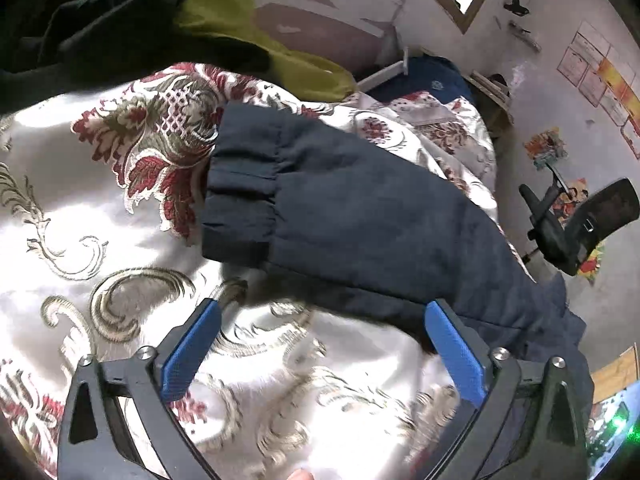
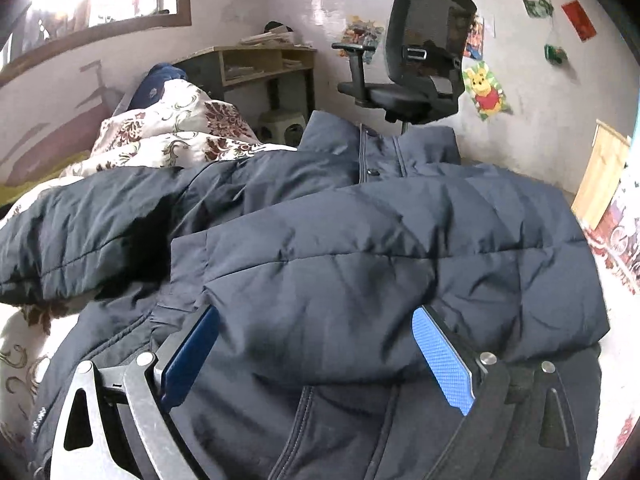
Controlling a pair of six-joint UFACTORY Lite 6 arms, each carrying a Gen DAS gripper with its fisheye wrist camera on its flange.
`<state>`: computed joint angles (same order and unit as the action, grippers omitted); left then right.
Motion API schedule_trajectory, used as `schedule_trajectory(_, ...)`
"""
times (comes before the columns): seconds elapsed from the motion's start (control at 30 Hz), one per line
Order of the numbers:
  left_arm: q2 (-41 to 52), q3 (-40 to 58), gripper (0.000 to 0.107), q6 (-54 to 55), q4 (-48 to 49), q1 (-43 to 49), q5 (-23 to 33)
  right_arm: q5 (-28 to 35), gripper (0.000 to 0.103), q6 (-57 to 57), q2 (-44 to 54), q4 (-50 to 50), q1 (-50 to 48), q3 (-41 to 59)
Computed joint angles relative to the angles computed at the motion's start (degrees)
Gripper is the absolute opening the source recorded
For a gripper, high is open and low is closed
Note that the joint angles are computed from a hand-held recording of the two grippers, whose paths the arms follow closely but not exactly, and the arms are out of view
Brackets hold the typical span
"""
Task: Fold large clothes
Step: 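Move the left tool to the other sleeve cuff and grasp it, then lift the sleeve with the left tool and fold it over the jacket body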
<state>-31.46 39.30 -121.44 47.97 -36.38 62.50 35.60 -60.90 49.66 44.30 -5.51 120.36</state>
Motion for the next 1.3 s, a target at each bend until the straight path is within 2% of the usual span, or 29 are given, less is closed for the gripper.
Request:
schedule_trajectory(0.1, 1.09, -0.61, 0.078, 1.04, 0.10, 3.16, -3.94, -3.91, 0.097, 3.48, -0.17, -3.54, 1.11, -0.60)
schedule_trajectory(0.17, -0.55, -2.66, 0.077, -0.63, 1.25, 6.03, -10.15, -3.93, 0.097, 5.90, 1.13, -4.89, 1.36, 1.28)
schedule_trajectory(0.23, -5.95, -7.30, 0.077, -3.84, 3.59, 8.52, -14.98, -3.73, 0.097, 5.42, 1.58, -4.15, 1.23, 1.65)
schedule_trajectory(0.3, -7.81, -8.98, 0.077, -5.84, 5.30, 10.42, -15.81, -4.54, 0.097, 5.03, 1.78, -4.61, 1.54, 1.67)
schedule_trajectory(0.37, -8.72, -9.88, 0.077, -5.00, 4.32, 15.13, -19.12, -5.33, 0.097, 4.48, 2.01, -4.63, 1.91, 1.48)
schedule_trajectory(0.43, -8.54, -9.64, 0.066, -1.69, 1.55, 20.24, -21.42, -5.11, 0.097, 4.76, 3.21, -5.43, 2.04, 2.87)
schedule_trajectory(0.47, -8.41, -9.39, 0.049, -1.29, 0.75, 20.93, -20.78, -5.41, 0.097, 4.78, 3.35, -5.49, 2.19, 2.82)
schedule_trajectory(0.5, -8.70, -9.28, 0.044, -0.64, 0.30, 21.64, -20.77, -5.35, 0.097, 5.03, 4.01, -5.70, 2.21, 3.56)
schedule_trajectory(0.6, -8.34, -6.26, 0.026, -0.28, 4.31, 16.33, -14.97, -5.35, 0.097, 5.38, 5.42, -5.59, 2.20, 4.92)
schedule_trajectory(0.7, -2.59, 1.16, 0.013, 1.48, 12.11, 4.58, -2.54, -5.39, 0.097, 7.40, 8.11, -7.42, 2.46, 8.18)
schedule_trajectory(0.77, 1.80, 7.34, 0.011, 4.39, 16.91, -3.07, 4.80, -3.11, 0.097, 11.95, 12.13, -11.62, 2.79, 14.19)
schedule_trajectory(0.87, 9.36, 17.03, 0.010, 9.13, 22.43, -9.81, 9.29, 2.46, 0.097, 18.26, 19.34, -15.74, 2.81, 25.77)
schedule_trajectory(0.93, 15.26, 25.27, 0.010, 14.05, 25.31, -13.04, 10.10, 3.53, 0.097, 17.47, 19.97, -14.66, 2.33, 27.10)
schedule_trajectory(1.03, 23.41, 36.85, 0.010, 20.01, 27.56, -14.50, 6.13, 1.94, 0.097, 11.62, 15.99, -9.43, 1.00, 21.30)
schedule_trajectory(1.13, 32.38, 49.06, 0.010, 24.71, 27.36, -14.52, -0.75, 2.97, 0.097, 5.94, 13.27, -3.07, -1.58, 18.52)
schedule_trajectory(1.27, 45.34, 65.74, 0.010, 32.06, 22.97, -13.32, -10.21, 6.63, 0.097, 2.29, 13.49, 2.01, -6.07, 21.85)
schedule_trajectory(1.3, 48.37, 69.62, 0.010, 33.69, 21.57, -13.76, -11.68, 8.46, 0.098, 2.39, 15.14, 2.83, -7.79, 25.39)
